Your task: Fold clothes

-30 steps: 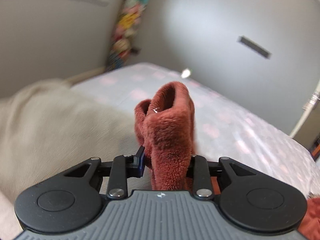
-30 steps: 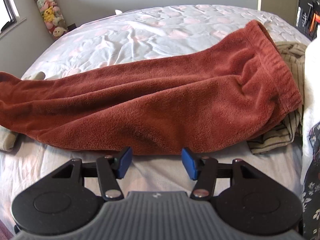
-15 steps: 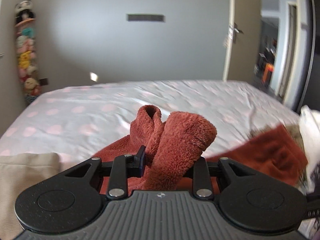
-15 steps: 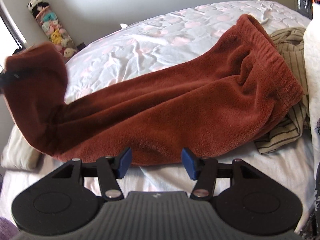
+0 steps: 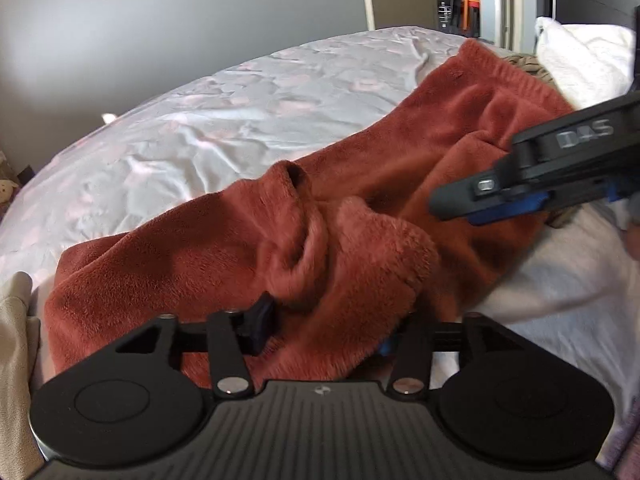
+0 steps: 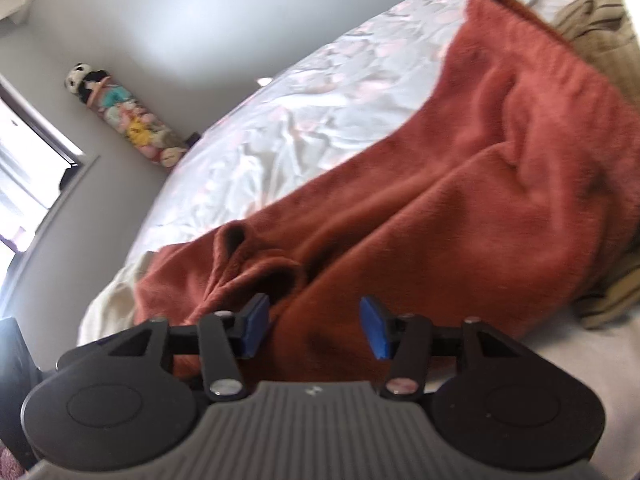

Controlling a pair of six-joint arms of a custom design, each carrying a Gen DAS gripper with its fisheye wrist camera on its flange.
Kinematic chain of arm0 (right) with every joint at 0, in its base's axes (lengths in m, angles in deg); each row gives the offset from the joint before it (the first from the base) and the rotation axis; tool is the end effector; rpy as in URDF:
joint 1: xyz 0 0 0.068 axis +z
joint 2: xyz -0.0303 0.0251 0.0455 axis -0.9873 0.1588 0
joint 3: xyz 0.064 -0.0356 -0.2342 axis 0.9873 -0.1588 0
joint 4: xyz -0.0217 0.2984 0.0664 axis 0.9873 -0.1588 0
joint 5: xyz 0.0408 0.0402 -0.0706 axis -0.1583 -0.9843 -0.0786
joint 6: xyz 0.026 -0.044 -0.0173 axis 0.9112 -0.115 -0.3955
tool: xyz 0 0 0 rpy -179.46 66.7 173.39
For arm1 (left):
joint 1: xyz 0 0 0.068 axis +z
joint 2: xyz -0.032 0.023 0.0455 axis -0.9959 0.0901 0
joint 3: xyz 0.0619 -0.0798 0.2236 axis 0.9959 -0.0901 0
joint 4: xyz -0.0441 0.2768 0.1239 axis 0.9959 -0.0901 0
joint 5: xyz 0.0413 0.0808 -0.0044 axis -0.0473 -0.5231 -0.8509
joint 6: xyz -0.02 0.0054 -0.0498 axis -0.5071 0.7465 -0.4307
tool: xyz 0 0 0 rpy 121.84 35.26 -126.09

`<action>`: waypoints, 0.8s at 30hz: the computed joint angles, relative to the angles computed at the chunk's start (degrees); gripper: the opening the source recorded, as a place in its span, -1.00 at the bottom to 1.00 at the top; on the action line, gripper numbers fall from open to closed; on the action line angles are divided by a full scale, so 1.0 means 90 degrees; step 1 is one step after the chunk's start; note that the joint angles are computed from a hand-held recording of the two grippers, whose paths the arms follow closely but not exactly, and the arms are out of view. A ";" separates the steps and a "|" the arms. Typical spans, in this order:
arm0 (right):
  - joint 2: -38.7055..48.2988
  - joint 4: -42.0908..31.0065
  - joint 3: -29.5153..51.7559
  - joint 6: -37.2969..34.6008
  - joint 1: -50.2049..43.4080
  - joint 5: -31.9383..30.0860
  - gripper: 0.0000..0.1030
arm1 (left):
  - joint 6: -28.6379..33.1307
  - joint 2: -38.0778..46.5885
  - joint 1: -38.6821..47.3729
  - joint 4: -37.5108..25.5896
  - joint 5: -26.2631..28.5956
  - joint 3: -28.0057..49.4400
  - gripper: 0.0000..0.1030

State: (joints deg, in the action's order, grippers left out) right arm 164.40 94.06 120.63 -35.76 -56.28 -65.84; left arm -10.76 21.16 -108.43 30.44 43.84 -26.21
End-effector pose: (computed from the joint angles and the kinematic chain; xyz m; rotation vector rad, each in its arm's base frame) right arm 0.2973 0.1355 0.1291 0.4911 2.2222 0.6947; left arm 0.3453 -0.1567 0.1508 0.9637 2.2167 -0.2171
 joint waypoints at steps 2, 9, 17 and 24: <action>0.0221 0.0135 0.0166 -0.0014 -0.0050 -0.0223 -0.11 | 0.0003 -0.0237 0.0117 -0.0384 0.0329 0.0017 0.21; 0.0579 0.0395 0.0584 0.0036 -0.0059 -0.0498 -0.20 | -0.0372 -0.0443 0.0527 -0.0885 0.1101 0.0513 0.20; 0.1271 0.0473 0.0901 -0.0365 0.0127 -0.0902 -0.38 | 0.0095 0.0997 0.0352 -0.1452 0.0411 0.1738 0.07; 0.1823 0.0662 0.0908 -0.0755 0.0055 -0.0934 -0.67 | 0.0162 0.0802 0.0291 -0.0700 0.0229 0.1031 -0.79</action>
State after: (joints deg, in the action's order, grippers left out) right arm 180.81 100.02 128.80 -42.56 -55.79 -74.25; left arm -9.30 28.37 -105.81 24.14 45.90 -16.93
